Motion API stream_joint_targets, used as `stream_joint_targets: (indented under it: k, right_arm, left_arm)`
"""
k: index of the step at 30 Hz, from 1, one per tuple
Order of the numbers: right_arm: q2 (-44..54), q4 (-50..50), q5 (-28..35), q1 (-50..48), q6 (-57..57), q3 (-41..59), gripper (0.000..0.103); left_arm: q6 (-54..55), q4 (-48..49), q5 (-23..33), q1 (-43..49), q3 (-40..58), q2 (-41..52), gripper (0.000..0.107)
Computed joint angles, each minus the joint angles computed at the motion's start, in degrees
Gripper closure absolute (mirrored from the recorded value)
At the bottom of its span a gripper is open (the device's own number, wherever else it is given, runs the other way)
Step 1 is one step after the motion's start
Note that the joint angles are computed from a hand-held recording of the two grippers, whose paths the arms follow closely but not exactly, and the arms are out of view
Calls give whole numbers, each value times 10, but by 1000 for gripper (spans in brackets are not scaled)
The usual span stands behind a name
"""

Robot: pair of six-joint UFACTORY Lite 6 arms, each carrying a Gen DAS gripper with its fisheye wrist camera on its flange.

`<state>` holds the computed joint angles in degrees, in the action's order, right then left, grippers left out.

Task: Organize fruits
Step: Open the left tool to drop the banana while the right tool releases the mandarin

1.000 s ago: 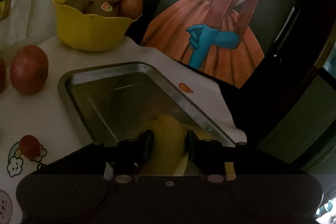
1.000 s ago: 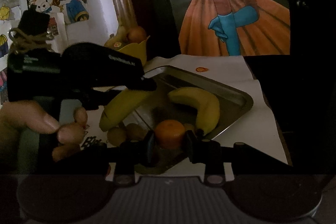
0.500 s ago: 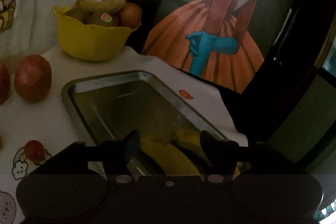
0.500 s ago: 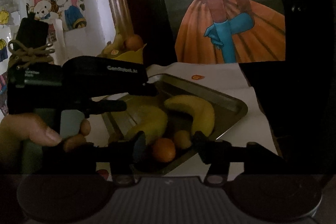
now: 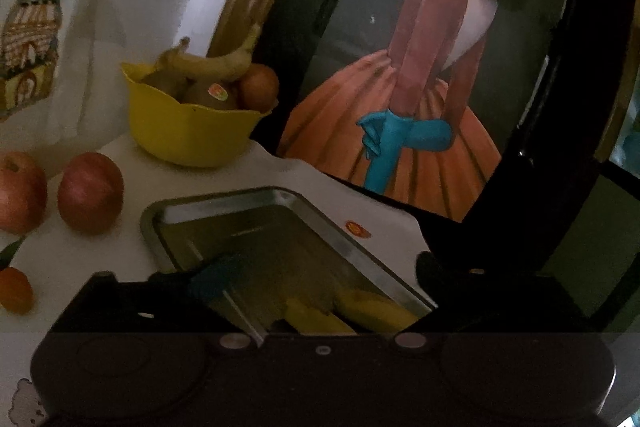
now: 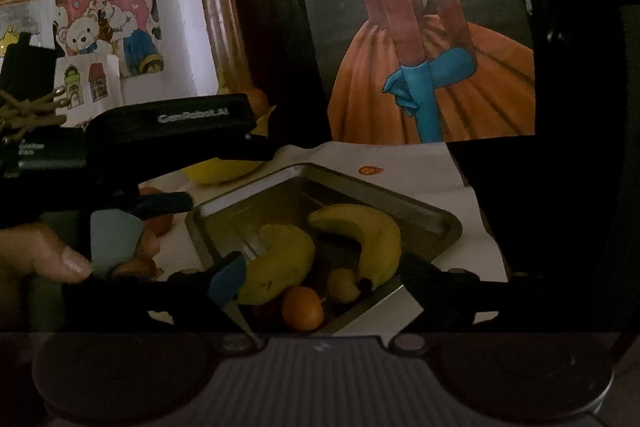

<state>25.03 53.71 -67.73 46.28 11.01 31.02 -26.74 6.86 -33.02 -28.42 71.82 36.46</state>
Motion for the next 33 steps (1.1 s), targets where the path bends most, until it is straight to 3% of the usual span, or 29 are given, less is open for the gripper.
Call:
stream_joint_targets:
  k: [16, 22, 28, 33]
  right_arm:
    - [8, 15, -20, 8, 4, -1, 0]
    - [16, 27, -32, 14, 5, 3, 0]
    - [20, 33, -70, 33, 11, -2, 0]
    - [23, 18, -74, 37, 5, 5, 0]
  left_arm:
    - [40, -57, -64, 20, -77, -50, 5]
    - [48, -84, -111, 36, -156, -111, 5]
    - [58, -108, -121, 58, -269, -209, 5]
    - [147, -170, -123, 69, -373, -300, 5]
